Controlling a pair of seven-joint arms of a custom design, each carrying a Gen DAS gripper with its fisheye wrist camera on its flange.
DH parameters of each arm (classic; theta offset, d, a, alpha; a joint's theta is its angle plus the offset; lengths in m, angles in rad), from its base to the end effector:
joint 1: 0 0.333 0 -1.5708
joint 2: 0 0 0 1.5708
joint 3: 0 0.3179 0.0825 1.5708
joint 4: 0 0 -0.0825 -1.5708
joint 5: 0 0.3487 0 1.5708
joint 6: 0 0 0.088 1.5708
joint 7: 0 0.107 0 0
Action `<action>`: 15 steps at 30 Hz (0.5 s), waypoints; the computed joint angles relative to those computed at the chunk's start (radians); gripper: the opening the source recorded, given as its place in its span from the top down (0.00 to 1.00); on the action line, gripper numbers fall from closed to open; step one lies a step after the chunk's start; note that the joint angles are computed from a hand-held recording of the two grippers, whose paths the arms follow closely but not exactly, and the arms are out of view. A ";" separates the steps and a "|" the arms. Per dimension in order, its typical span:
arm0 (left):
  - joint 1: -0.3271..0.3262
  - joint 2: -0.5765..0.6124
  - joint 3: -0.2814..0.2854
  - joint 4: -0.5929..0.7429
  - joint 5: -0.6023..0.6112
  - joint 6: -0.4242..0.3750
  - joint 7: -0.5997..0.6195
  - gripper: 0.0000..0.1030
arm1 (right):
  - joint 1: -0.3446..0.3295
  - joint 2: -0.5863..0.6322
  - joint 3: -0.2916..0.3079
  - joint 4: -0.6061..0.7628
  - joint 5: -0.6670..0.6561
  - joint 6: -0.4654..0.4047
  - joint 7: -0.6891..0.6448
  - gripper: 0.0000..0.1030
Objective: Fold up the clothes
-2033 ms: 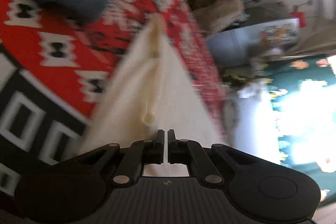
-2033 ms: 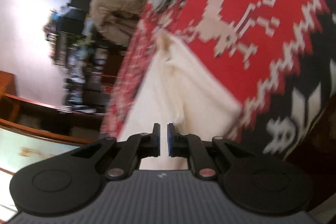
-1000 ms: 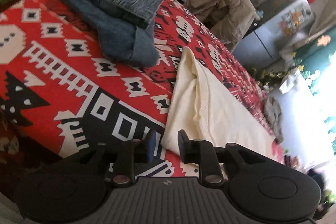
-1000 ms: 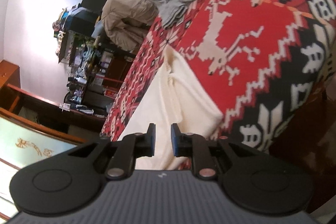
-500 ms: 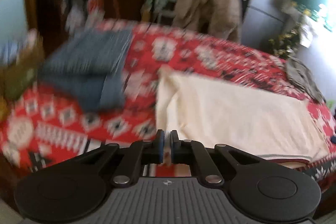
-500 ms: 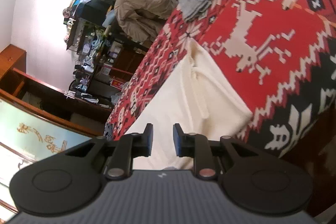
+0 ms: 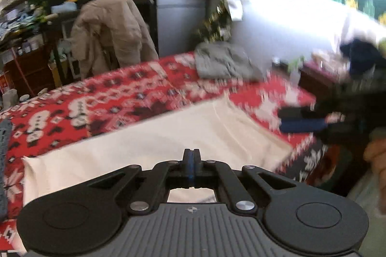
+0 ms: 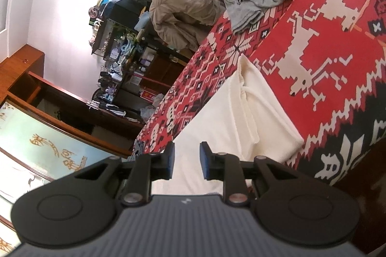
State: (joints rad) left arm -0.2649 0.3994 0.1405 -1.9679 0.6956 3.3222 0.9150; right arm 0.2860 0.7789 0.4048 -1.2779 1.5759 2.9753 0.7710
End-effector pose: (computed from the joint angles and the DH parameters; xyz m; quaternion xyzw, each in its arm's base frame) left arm 0.6075 -0.1546 0.3934 -0.5500 0.7087 -0.3459 0.2750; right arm 0.6571 0.3354 0.3647 -0.5000 0.6559 0.1295 0.5504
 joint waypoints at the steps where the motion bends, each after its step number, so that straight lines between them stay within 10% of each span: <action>1: 0.007 -0.003 -0.008 -0.011 0.002 0.003 0.002 1.00 | 0.001 -0.003 -0.001 -0.004 -0.007 -0.002 0.009 0.75; 11: -0.069 -0.198 0.240 -0.363 -0.339 0.112 -0.075 0.85 | 0.051 0.051 -0.029 0.050 -0.226 -0.065 0.208 0.72; 15: 0.036 -0.244 0.204 -0.447 -0.408 0.135 -0.118 0.75 | 0.077 0.082 -0.035 0.092 -0.342 -0.087 0.297 0.72</action>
State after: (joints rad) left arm -0.2292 0.1552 0.3449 -2.4146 0.2874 3.4568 0.7971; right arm 0.3635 0.8609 0.3698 -1.1858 1.2339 2.8879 1.0685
